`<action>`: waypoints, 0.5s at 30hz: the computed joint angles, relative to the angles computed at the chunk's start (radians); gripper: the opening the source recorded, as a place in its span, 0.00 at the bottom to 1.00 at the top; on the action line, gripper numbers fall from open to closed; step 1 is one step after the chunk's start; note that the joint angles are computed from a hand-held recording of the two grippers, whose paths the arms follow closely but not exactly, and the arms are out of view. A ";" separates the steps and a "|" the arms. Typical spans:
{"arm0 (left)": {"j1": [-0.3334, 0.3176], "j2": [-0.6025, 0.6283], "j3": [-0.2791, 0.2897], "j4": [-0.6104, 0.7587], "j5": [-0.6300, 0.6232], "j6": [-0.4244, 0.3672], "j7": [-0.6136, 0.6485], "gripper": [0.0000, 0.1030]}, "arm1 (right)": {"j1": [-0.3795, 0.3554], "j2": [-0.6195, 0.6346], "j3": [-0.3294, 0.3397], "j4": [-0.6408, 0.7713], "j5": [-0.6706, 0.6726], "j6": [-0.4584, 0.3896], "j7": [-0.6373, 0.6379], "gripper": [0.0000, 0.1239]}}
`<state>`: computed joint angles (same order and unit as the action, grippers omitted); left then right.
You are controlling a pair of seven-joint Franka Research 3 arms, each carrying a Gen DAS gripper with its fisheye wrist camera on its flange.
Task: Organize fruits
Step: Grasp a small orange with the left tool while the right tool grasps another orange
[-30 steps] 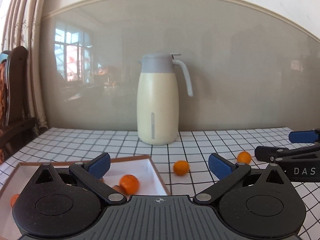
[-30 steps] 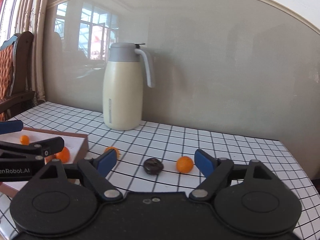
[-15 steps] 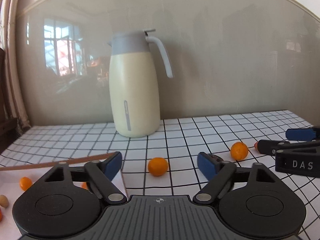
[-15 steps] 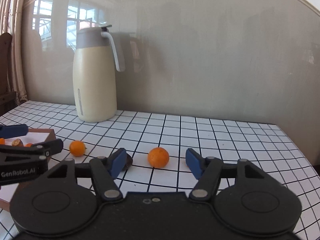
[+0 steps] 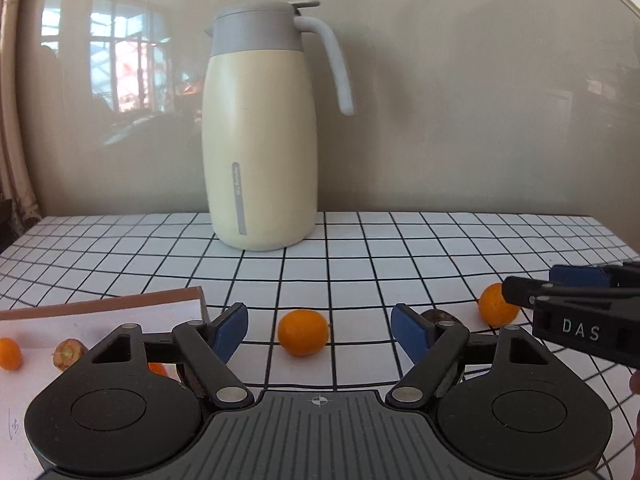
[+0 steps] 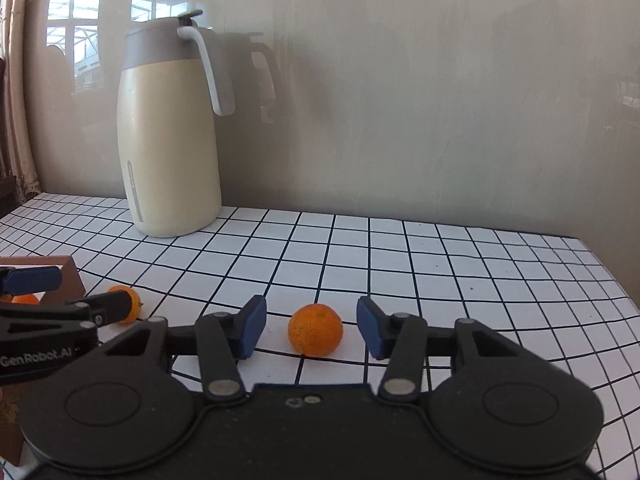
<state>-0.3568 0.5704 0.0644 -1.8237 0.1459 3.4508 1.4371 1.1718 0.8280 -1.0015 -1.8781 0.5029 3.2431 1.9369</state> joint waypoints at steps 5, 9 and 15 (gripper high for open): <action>-0.052 0.011 0.042 0.008 -0.049 -0.020 -0.035 0.77 | -0.024 0.008 0.014 0.016 -0.018 -0.006 0.007 0.32; -0.172 0.043 0.158 0.020 -0.146 -0.013 -0.049 0.77 | -0.046 -0.005 0.040 0.017 -0.021 0.006 -0.012 0.32; -0.303 0.103 0.295 0.062 -0.281 -0.032 -0.063 0.77 | -0.083 -0.008 0.079 0.040 -0.026 0.003 -0.033 0.30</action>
